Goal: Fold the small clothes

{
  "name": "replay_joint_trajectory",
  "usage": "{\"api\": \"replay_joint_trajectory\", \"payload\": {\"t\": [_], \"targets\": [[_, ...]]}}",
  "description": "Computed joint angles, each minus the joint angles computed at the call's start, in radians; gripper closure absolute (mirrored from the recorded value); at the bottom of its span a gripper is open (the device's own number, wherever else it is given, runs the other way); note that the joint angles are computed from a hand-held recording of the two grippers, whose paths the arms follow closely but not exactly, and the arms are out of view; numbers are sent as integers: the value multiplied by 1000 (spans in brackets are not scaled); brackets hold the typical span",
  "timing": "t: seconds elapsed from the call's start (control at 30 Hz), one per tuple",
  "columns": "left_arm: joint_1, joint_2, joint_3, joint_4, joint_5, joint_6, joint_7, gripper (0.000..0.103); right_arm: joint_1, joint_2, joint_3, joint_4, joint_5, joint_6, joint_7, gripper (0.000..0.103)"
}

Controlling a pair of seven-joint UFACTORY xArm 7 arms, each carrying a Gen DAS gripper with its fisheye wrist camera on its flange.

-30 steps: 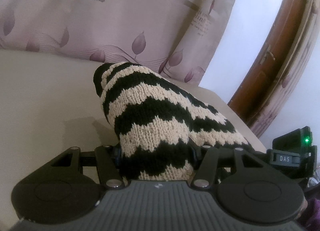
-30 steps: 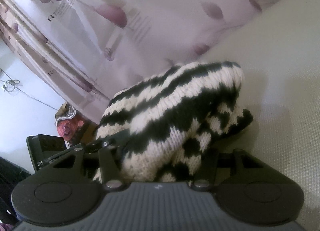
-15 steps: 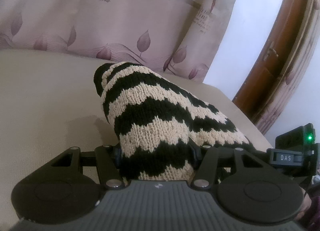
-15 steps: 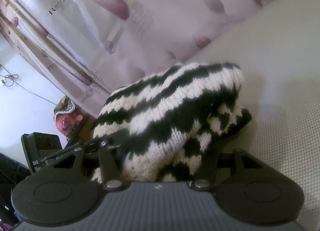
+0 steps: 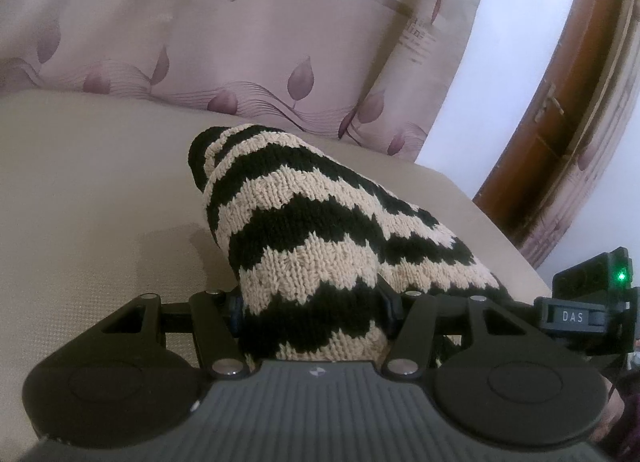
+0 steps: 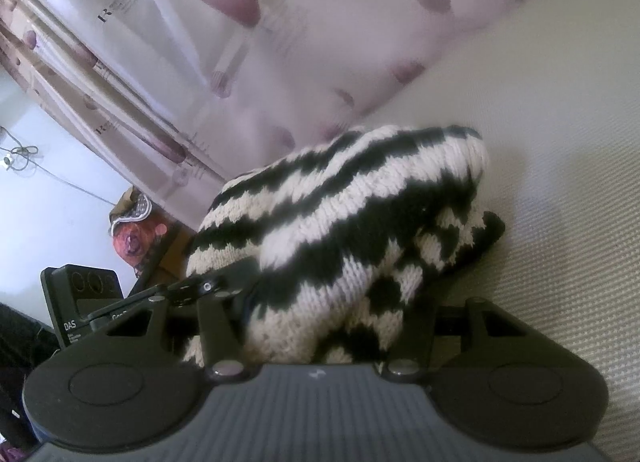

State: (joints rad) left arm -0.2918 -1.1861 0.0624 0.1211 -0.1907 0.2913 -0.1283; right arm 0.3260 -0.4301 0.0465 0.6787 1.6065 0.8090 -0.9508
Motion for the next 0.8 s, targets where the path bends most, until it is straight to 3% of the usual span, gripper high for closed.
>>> {"api": "replay_joint_trajectory", "payload": {"t": [0.4, 0.8], "targets": [[28, -37, 0, -6, 5, 52, -12, 44, 12, 23, 16, 7, 30, -3, -28, 49], [31, -7, 22, -20, -5, 29, 24, 43, 3, 43, 15, -2, 37, 17, -30, 49]]}}
